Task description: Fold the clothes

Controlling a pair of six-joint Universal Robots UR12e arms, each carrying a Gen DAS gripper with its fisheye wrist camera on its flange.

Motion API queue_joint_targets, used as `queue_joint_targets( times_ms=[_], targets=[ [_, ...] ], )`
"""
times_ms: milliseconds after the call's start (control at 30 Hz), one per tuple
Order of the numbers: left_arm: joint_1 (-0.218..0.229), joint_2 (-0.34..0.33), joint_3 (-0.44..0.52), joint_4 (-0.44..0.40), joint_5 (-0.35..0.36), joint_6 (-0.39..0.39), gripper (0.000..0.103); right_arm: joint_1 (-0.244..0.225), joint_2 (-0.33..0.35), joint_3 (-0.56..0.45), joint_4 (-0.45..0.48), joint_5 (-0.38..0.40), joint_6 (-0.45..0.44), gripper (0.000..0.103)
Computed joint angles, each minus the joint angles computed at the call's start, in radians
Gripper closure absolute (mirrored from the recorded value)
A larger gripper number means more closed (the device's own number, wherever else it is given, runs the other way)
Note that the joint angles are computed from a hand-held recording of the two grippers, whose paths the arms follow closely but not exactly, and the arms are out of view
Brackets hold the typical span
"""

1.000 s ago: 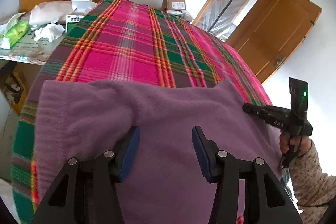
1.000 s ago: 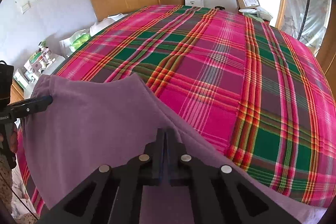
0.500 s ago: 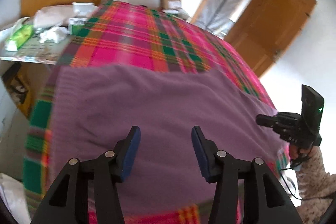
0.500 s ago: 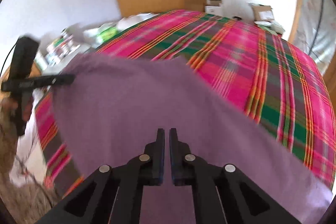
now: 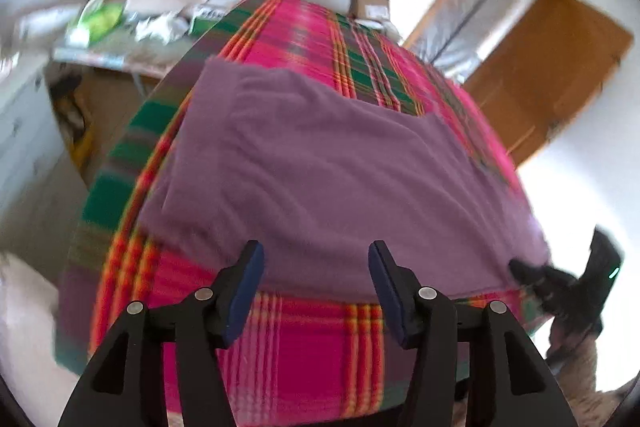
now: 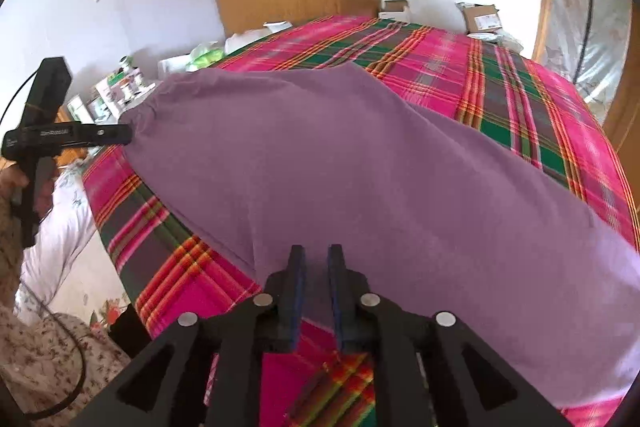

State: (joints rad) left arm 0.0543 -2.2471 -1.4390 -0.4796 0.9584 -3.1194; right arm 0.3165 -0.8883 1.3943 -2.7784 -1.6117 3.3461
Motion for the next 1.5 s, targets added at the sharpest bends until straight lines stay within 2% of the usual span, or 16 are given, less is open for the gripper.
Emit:
queue_joint_targets(
  times_ms=[100, 267, 333, 433, 567, 900, 1067, 1233, 1500],
  targets=[
    [0.014, 0.003, -0.023, 0.023, -0.052, -0.078, 0.045, 0.002, 0.002, 0.018, -0.049, -0.007, 0.044, 0.091],
    [0.035, -0.020, -0.034, 0.185, -0.135, -0.309, 0.045, -0.006, 0.001, 0.060, -0.161, 0.023, 0.130, 0.086],
    [0.036, -0.026, -0.027, 0.200, -0.136, -0.337, 0.045, -0.007, 0.000, 0.069, -0.184, 0.026, 0.148, 0.086],
    [0.029, -0.026, -0.017, 0.184, -0.106, -0.338, 0.045, -0.007, 0.000, 0.077, -0.204, 0.025, 0.157, 0.085],
    [0.028, -0.022, -0.029, 0.198, -0.076, -0.388, 0.045, -0.006, -0.004, 0.090, -0.226, 0.022, 0.155, 0.085],
    [0.038, -0.027, -0.045, 0.245, -0.078, -0.457, 0.045, -0.004, 0.002, 0.095, -0.258, 0.020, 0.167, 0.084],
    [0.038, -0.038, -0.029, 0.298, -0.076, -0.489, 0.045, -0.002, 0.003, 0.096, -0.266, 0.013, 0.170, 0.084],
    [0.033, -0.050, -0.006, 0.260, -0.075, -0.483, 0.045, 0.000, 0.004, 0.095, -0.265, 0.006, 0.177, 0.084],
    [0.021, -0.039, -0.010, 0.199, -0.013, -0.461, 0.045, 0.003, 0.004, 0.091, -0.256, -0.010, 0.170, 0.084]
  ],
)
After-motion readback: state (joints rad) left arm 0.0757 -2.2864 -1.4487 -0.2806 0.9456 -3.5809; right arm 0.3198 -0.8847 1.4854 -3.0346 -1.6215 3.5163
